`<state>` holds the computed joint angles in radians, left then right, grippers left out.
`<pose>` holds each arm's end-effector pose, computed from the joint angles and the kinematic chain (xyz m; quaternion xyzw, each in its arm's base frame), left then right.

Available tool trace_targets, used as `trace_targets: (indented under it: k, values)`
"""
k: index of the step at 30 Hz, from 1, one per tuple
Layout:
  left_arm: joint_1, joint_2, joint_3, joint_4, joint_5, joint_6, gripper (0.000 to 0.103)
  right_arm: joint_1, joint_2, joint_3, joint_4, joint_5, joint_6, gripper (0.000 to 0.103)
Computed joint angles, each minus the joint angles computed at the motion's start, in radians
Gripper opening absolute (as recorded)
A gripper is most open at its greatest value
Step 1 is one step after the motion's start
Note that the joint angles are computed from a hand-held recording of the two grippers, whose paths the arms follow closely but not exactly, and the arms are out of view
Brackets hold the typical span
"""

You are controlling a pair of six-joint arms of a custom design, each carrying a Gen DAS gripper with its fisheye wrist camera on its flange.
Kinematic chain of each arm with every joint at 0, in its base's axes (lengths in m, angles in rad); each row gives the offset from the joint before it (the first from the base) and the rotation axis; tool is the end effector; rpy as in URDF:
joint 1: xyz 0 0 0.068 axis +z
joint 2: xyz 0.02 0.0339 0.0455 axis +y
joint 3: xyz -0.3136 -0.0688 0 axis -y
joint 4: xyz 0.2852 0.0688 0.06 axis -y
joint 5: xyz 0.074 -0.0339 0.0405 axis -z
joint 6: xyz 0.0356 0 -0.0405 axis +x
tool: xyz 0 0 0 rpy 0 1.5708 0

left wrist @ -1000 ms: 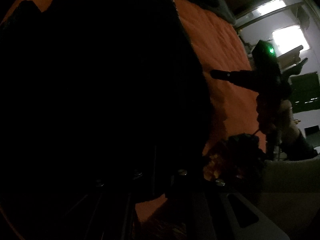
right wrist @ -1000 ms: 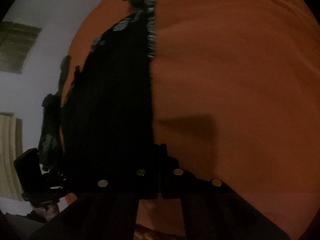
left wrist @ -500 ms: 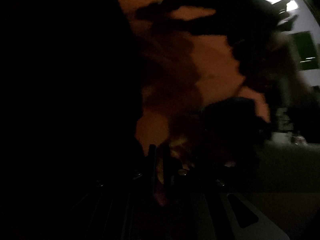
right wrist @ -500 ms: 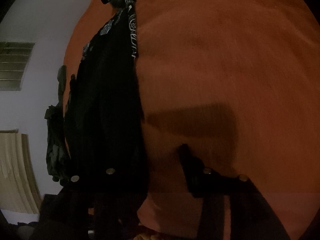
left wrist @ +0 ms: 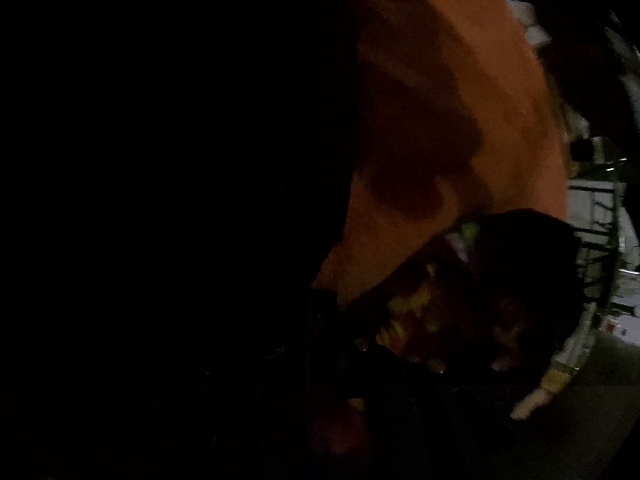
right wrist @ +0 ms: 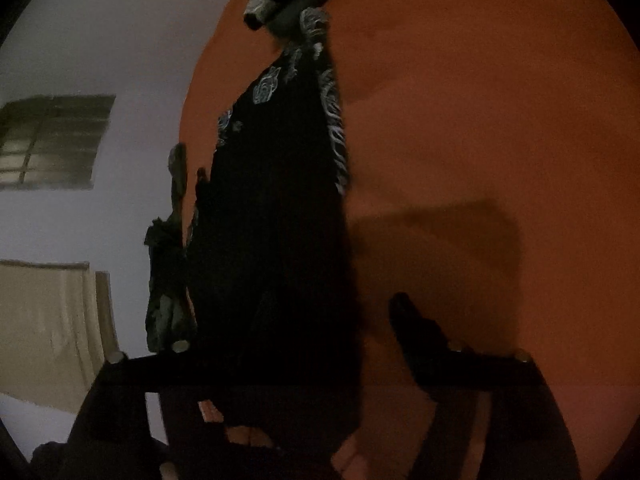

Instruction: Fold clothes

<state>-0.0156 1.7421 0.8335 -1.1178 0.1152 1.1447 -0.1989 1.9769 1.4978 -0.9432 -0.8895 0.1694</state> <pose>0.2479 -0.0080 0.1363 -0.5222 -0.8205 0.1680 0.1605 0.4357 -0.0596 0.2280 0.1335 0.8909 0.4280 0.0733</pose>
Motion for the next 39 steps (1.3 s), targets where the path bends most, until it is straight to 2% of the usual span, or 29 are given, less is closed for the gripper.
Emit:
trace_targets:
  k: [2,5,9,11,12,13,14,15,20,22,25,27,28,33,39]
  values:
    - [0.063,0.0,0.077,-0.1,0.036,0.083,0.002,0.012,0.078,0.084,-0.021,-0.013,-0.031,0.075]
    - [0.141,0.019,0.197,-0.237,0.079,0.181,0.002,0.036,0.177,0.195,-0.015,-0.057,0.008,0.075]
    - [0.221,0.14,0.399,-0.43,0.12,0.21,0.002,0.072,0.284,0.317,-0.012,-0.076,0.106,0.077]
    - [0.24,0.136,0.404,-0.441,0.135,0.221,0.002,0.084,0.314,0.361,-0.015,-0.108,0.136,0.076]
    - [0.246,0.129,0.401,-0.436,0.142,0.224,0.002,0.09,0.33,0.383,-0.017,-0.125,0.15,0.067]
    - [0.252,0.122,0.398,-0.431,0.15,0.228,0.002,0.099,0.348,0.422,-0.064,-0.105,0.125,0.039]
    - [0.26,0.112,0.367,-0.409,0.145,0.235,0.002,0.108,0.367,0.462,-0.114,-0.081,0.098,0.004]
    - [0.268,0.105,0.339,-0.393,0.138,0.244,0.002,0.116,0.383,0.493,-0.162,-0.068,0.066,0.003]
    - [0.235,0.023,0.213,-0.308,0.107,0.229,0.003,0.098,0.319,0.413,-0.111,-0.096,0.087,0.002]
    - [0.205,0.018,0.185,-0.26,0.11,0.175,0.004,0.099,0.304,0.42,-0.109,-0.087,0.089,0.002]
    - [0.13,0.024,0.141,-0.187,0.14,0.066,0.013,0.103,0.296,0.445,-0.13,-0.074,0.111,0.002]
    - [0.066,0.028,0.138,-0.128,0.139,-0.005,0.025,0.111,0.306,0.487,-0.179,-0.044,0.118,0.002]
    - [0.03,0.029,0.131,-0.11,0.143,-0.04,0.025,0.114,0.31,0.503,-0.201,-0.039,0.119,0.002]
    - [-0.09,0.042,0.184,-0.107,0.228,-0.184,0.025,0.096,0.284,0.504,-0.274,-0.054,0.052,0.002]
    - [-0.241,0.075,0.255,-0.137,0.273,-0.275,0.027,0.071,0.28,0.485,-0.309,-0.075,0.05,0.002]
